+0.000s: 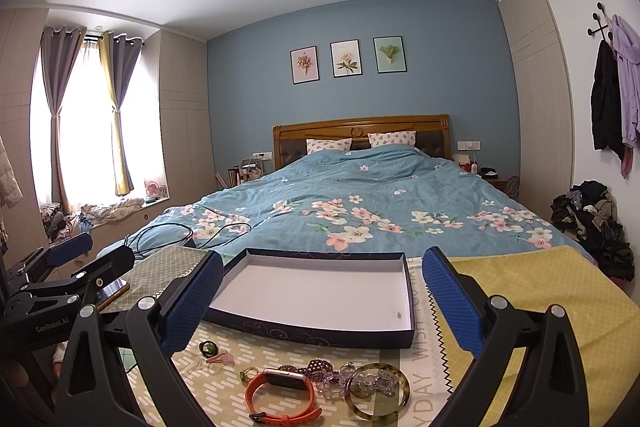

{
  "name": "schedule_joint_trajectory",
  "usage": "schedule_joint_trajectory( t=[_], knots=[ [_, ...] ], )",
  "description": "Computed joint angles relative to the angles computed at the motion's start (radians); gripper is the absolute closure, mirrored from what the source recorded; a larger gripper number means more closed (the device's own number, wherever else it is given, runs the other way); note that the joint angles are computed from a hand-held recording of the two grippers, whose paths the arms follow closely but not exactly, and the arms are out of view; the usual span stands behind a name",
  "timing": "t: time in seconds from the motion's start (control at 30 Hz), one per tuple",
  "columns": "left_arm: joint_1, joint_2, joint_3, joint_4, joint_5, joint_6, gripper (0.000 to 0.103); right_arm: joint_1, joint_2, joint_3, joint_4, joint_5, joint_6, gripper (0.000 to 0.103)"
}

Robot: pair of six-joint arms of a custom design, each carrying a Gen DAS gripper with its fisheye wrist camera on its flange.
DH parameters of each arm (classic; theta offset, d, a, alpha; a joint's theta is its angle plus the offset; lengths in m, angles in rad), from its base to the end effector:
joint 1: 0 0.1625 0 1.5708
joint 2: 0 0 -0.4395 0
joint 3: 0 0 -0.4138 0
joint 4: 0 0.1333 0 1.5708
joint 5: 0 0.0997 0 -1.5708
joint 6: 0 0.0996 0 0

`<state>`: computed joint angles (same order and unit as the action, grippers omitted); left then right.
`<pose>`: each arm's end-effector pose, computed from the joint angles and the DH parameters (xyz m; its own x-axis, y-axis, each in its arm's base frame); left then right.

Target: Organize jewelry

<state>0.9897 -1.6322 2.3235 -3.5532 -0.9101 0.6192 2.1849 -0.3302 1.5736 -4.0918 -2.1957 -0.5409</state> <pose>-0.0543 -0.4368 0.4115 -0.7132 0.0854 -0.6958 0.6944 0.2225 -0.6844 0.4387 -0.4921 -0.0147 -0.7591 -0.1299 0.6379 -0.6502 0.1975 -0.7336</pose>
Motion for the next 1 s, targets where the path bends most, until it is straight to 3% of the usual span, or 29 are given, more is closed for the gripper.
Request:
schedule_joint_trajectory(
  t=[0.4,0.57,0.77,0.93,1.0],
  knots=[
    [0.018,0.013,-0.011,0.031,-0.015,-0.01,0.006,-0.009,-0.02,0.013,0.04,-0.004,0.027,0.007],
    [0.041,0.016,-0.026,0.15,-0.045,-0.043,0.006,-0.026,-0.051,0.044,0.117,-0.045,0.074,0.007],
    [0.082,0.045,-0.065,0.382,-0.084,-0.106,0.006,-0.066,-0.114,0.114,0.296,-0.096,0.201,0.008],
    [0.114,0.094,-0.111,0.562,-0.102,-0.151,0.016,-0.101,-0.151,0.149,0.466,-0.11,0.293,0.024],
    [0.132,0.11,-0.134,0.643,-0.122,-0.183,0.025,-0.118,-0.167,0.157,0.532,-0.093,0.335,0.038]
  ],
)
